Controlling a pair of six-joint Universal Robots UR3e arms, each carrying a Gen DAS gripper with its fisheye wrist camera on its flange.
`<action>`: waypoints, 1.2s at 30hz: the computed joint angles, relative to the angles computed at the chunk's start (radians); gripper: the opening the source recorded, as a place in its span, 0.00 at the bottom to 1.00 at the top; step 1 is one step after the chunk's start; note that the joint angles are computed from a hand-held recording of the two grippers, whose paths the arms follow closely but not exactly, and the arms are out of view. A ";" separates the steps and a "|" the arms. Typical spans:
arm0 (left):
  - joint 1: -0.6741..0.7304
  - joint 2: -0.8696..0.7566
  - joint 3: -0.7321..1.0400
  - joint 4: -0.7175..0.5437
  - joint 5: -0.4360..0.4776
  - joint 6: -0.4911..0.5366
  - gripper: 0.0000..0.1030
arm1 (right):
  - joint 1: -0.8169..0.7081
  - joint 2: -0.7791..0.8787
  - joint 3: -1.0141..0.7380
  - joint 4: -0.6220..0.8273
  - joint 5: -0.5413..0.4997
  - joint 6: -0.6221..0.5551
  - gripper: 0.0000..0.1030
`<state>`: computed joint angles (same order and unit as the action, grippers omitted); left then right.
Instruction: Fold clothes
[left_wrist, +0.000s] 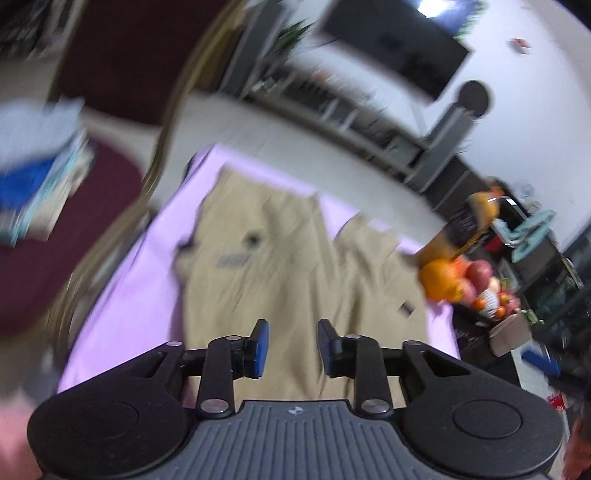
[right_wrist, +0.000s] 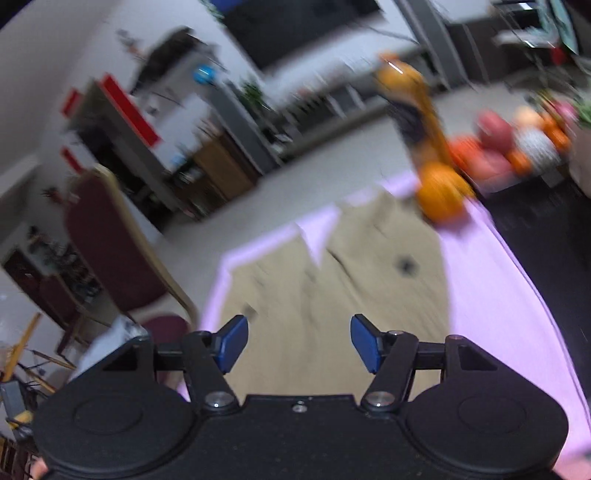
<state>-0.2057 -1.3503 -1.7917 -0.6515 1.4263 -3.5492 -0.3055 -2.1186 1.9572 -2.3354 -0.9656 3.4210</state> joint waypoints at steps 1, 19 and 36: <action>-0.006 -0.041 0.039 0.014 0.004 0.013 0.29 | 0.031 0.062 -0.033 -0.071 -0.010 0.034 0.59; -0.148 -0.761 0.433 -0.007 0.348 0.288 0.28 | 0.147 0.804 -0.099 -0.330 -0.255 -0.063 0.40; 0.179 -0.729 0.449 -0.097 0.095 0.085 0.57 | -0.025 0.886 -0.006 -0.548 -0.136 0.120 0.43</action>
<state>-0.0271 -2.0794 -1.3432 -0.7488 1.5216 -3.4638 -0.3305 -1.2330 1.9512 -2.8839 -1.1020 3.5412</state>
